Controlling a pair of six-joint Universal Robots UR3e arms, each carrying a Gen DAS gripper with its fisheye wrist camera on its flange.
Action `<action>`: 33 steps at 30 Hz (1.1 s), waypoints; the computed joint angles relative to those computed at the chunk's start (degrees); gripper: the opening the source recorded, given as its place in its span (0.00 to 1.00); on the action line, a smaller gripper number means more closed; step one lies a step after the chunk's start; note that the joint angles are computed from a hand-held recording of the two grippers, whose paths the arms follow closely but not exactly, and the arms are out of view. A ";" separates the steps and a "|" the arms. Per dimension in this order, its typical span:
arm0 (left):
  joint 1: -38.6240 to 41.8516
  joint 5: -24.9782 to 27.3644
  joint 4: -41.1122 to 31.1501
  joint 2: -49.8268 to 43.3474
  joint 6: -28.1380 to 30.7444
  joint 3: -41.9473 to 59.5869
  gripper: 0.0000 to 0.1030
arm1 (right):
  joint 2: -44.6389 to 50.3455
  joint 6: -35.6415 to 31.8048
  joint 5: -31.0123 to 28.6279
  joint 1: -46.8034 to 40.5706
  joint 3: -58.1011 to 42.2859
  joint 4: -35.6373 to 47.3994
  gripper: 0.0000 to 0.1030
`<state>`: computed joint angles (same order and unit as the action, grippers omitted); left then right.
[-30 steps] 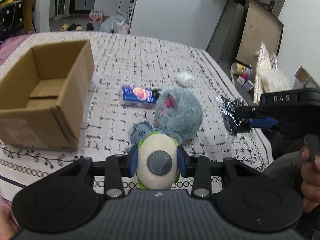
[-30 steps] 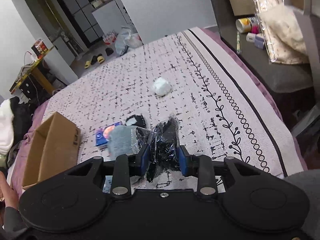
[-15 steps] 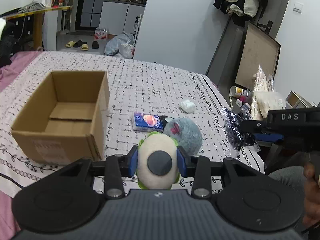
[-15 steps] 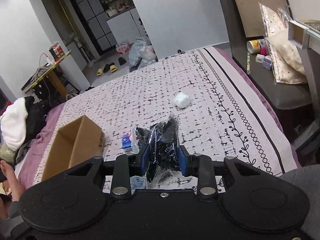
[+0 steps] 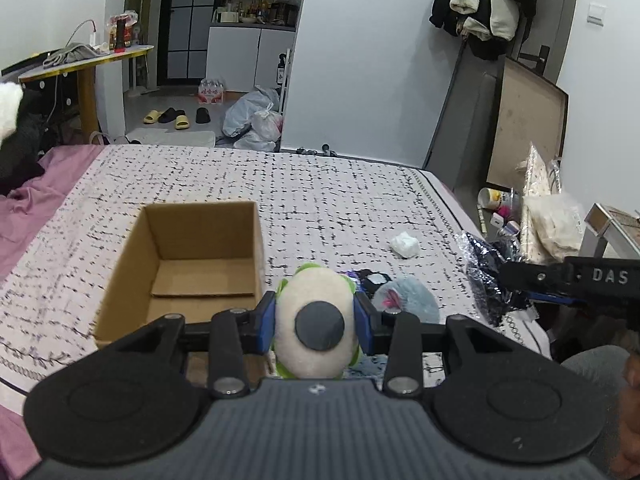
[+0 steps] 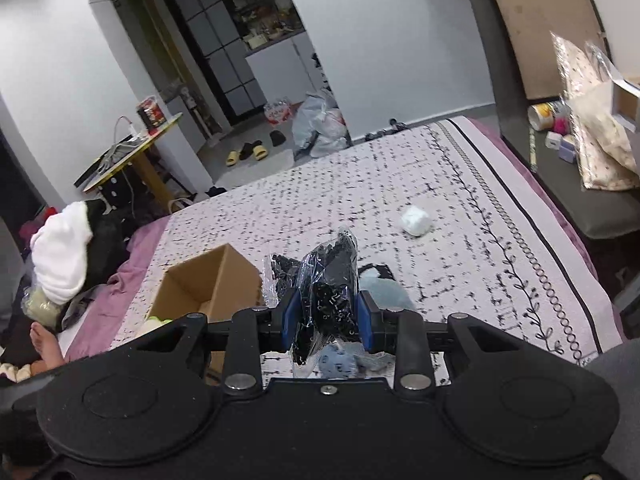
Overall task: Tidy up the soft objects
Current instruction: 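Carry both held plushes over the cardboard box with both tools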
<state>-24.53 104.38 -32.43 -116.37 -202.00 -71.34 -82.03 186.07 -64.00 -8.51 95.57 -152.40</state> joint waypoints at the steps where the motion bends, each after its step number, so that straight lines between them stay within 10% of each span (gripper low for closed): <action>1: 0.42 -0.24 -0.59 0.31 0.37 0.09 0.38 | -0.04 -0.07 0.12 0.36 -0.13 -0.06 0.29; 33: 17.58 -9.25 0.74 3.63 0.55 -10.25 0.39 | 18.62 -1.00 -2.68 16.47 -25.82 8.45 0.30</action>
<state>-6.95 95.13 -31.69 -112.74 -201.45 -81.59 -63.41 185.07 -66.68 7.96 69.75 -143.95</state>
